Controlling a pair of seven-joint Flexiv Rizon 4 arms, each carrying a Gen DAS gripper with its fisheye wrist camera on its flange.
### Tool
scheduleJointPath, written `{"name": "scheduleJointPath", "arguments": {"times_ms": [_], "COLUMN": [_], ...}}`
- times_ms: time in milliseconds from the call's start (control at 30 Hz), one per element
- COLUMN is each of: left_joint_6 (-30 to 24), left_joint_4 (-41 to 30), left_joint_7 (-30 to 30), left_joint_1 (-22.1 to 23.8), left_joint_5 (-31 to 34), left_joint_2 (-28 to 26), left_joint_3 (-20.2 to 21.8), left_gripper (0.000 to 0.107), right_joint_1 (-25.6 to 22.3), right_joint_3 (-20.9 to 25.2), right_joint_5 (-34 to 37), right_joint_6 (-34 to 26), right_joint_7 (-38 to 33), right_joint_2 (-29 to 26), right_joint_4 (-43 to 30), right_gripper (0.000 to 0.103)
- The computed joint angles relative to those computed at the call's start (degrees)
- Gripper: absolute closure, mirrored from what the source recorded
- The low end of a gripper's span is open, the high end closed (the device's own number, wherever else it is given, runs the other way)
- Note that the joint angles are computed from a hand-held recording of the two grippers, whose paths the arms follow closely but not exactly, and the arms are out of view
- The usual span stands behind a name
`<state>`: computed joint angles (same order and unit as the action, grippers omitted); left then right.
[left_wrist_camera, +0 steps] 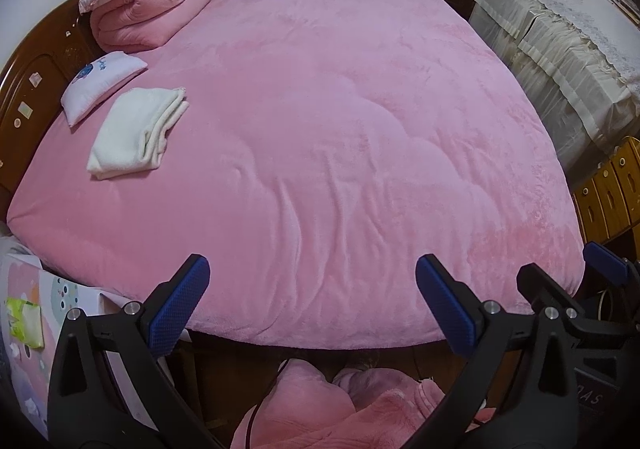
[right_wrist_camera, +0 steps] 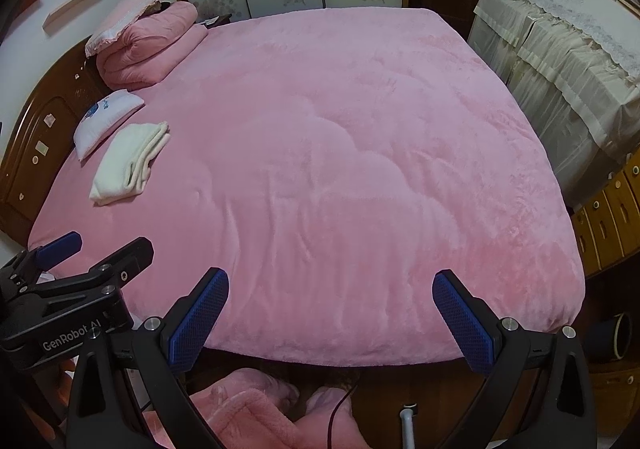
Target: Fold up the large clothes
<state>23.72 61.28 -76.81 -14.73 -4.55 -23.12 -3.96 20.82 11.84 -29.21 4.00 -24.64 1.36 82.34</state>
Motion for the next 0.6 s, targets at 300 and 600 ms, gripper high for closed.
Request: {"name": "scheduleJointPath", "arguments": {"times_ms": [300,600], "left_joint_6": [-0.5,-0.4], "left_joint_4": [-1.8,-1.7], "left_joint_7": [-0.6,-0.7], "left_joint_1": [-0.8,-0.9], "left_joint_5": [1.6,1.7], "left_joint_2": [-1.1,-1.1], "left_joint_3": [0.3,0.3], "left_gripper": [0.004,0.004], "right_joint_1": [-0.1,-0.7], "right_joint_3": [-0.5,-0.8], "right_joint_5": [0.5,0.7], "right_joint_6": [-1.0,-0.2], "right_joint_7": [-1.8,-2.8], "right_joint_2": [-0.8,-0.7], "right_joint_4": [-1.9,-1.3], "right_gripper": [0.0,0.0]}}
